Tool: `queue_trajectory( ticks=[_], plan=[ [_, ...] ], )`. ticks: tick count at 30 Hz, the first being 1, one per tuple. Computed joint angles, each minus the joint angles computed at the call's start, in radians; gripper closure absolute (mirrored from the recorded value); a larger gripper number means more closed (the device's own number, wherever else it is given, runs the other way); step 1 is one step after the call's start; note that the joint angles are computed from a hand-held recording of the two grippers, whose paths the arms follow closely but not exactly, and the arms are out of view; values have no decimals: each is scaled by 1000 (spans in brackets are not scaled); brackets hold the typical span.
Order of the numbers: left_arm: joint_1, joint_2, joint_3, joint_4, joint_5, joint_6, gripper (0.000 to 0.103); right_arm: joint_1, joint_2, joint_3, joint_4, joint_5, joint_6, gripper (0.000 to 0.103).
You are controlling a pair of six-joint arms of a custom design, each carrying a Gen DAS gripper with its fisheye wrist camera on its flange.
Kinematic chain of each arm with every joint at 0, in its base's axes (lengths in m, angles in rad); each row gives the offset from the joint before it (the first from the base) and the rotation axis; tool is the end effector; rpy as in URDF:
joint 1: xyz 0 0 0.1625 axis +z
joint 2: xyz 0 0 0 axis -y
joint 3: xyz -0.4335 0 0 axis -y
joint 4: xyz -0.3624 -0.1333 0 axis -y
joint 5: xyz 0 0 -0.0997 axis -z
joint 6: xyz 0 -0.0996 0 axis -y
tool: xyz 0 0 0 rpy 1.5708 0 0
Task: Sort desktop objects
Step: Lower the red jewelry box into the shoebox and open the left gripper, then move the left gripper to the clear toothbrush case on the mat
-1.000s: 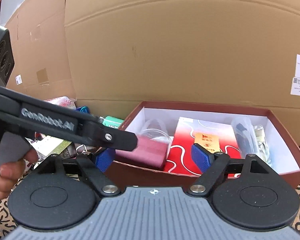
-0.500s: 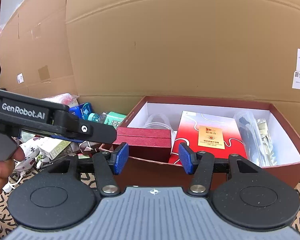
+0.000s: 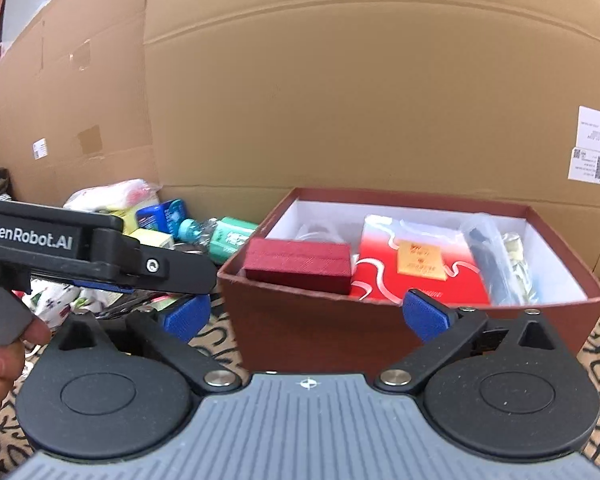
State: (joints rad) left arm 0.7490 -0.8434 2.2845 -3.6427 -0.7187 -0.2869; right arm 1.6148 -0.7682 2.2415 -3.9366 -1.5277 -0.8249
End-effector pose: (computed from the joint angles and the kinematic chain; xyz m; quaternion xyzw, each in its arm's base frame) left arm -0.1909 -0.4619 0.1328 0.1051 0.8688 -0.4470 0.1854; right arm 0.1589 -0.4805 0.1182 0.3880 -0.8142 0.4064 0.1463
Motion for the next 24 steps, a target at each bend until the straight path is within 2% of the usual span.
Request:
queue_trajectory(
  ticks=[3,7,11,16,18,19,22,24],
  plan=[
    [-21,-21,80,-53,23,-37,0,0,-4,29,6,11,0,1],
    [-67,-49,199,-82,123,-123,0,8,15,58,-37,8,6,1],
    [-116,-103,315,-21,230,-281,0,14,19,76,-26,24,31,1],
    [-153,-199,425,104,303,-470,0,34,32,94,-21,44,23,1],
    [-152,-233,445,148,312,-517,0,43,37,95,-9,48,16,1],
    [-146,-243,448,152,311,-521,0,51,43,92,-5,42,17,1],
    [-130,-227,455,42,297,-448,0,71,57,83,9,27,32,1],
    [-125,-223,457,19,303,-423,0,78,61,78,23,28,50,1]
  ],
)
